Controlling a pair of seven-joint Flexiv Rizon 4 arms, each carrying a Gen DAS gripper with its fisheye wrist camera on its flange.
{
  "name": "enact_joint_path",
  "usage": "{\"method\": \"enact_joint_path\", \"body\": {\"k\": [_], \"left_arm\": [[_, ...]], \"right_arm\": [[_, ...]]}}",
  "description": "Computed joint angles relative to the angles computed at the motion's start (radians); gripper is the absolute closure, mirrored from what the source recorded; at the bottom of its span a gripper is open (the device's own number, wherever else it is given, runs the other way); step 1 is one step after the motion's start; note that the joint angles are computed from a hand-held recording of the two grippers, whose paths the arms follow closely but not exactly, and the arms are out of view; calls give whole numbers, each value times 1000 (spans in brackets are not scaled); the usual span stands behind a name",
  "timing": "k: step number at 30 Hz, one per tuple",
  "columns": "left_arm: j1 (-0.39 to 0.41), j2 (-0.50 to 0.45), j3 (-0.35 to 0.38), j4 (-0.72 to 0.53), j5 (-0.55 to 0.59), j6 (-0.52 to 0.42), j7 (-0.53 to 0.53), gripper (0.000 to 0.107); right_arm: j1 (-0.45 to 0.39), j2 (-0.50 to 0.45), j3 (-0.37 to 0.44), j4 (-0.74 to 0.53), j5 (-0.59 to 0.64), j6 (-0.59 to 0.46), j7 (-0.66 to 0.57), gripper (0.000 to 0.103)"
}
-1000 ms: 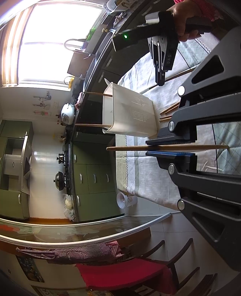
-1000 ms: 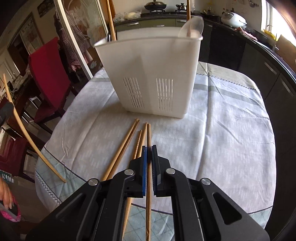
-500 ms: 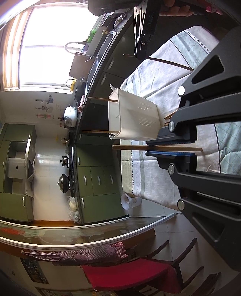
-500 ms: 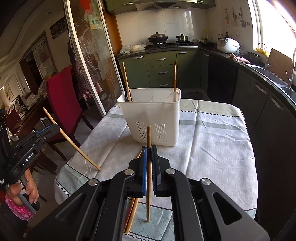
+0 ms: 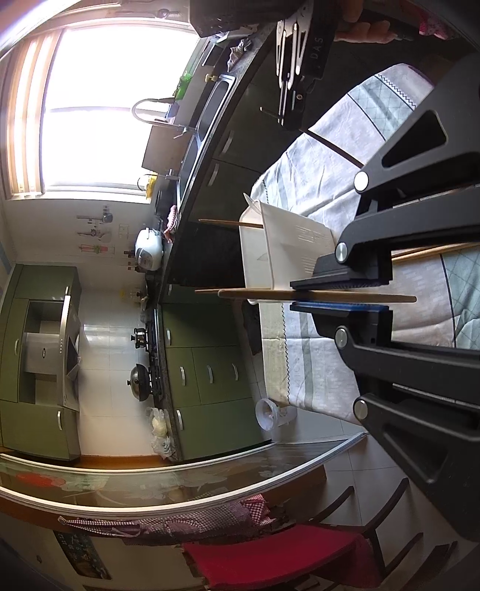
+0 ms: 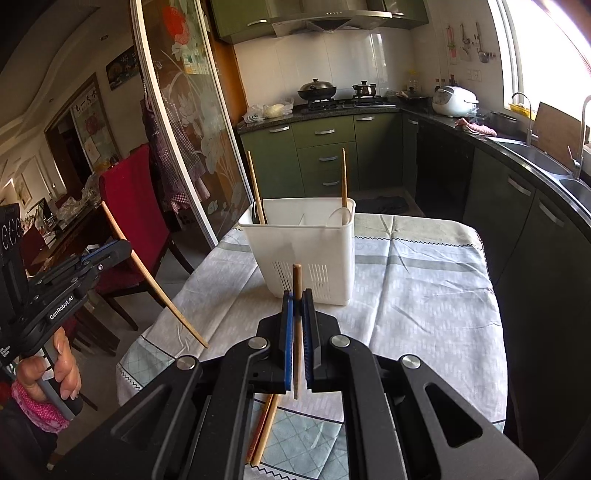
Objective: Organize utensils
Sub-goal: 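Lower the left gripper's chopstick into the holder and open it while the right carries its chopstick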
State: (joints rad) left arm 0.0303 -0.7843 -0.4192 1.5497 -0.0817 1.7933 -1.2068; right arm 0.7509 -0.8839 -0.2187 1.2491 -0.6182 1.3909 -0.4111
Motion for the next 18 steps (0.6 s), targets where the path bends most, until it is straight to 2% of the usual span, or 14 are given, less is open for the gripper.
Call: {"method": "enact_joint_path", "body": {"k": [2, 5, 9, 12, 14, 18], "left_arm": [[9, 0, -28, -33, 4, -25, 15, 101], [-14, -7, -34, -106, -8, -45, 41, 101], [-90, -36, 13, -243, -43, -65, 66, 101], [-149, -80, 50, -374, -83, -113, 83, 101], [-193, -122, 90, -471, -115, -145, 86, 101], [-296, -232, 243, -689, -167, -218, 48, 101]], "right_arm": [[4, 5, -6, 7, -3, 2, 2, 97], [3, 12, -6, 23, -2, 8, 4, 97], [-4, 20, -1, 46, 5, 19, 5, 97], [-7, 27, -6, 68, 11, 35, 7, 97], [-6, 35, -14, 86, 14, 51, 11, 97], [8, 55, -46, 127, 15, 83, 25, 97]]}}
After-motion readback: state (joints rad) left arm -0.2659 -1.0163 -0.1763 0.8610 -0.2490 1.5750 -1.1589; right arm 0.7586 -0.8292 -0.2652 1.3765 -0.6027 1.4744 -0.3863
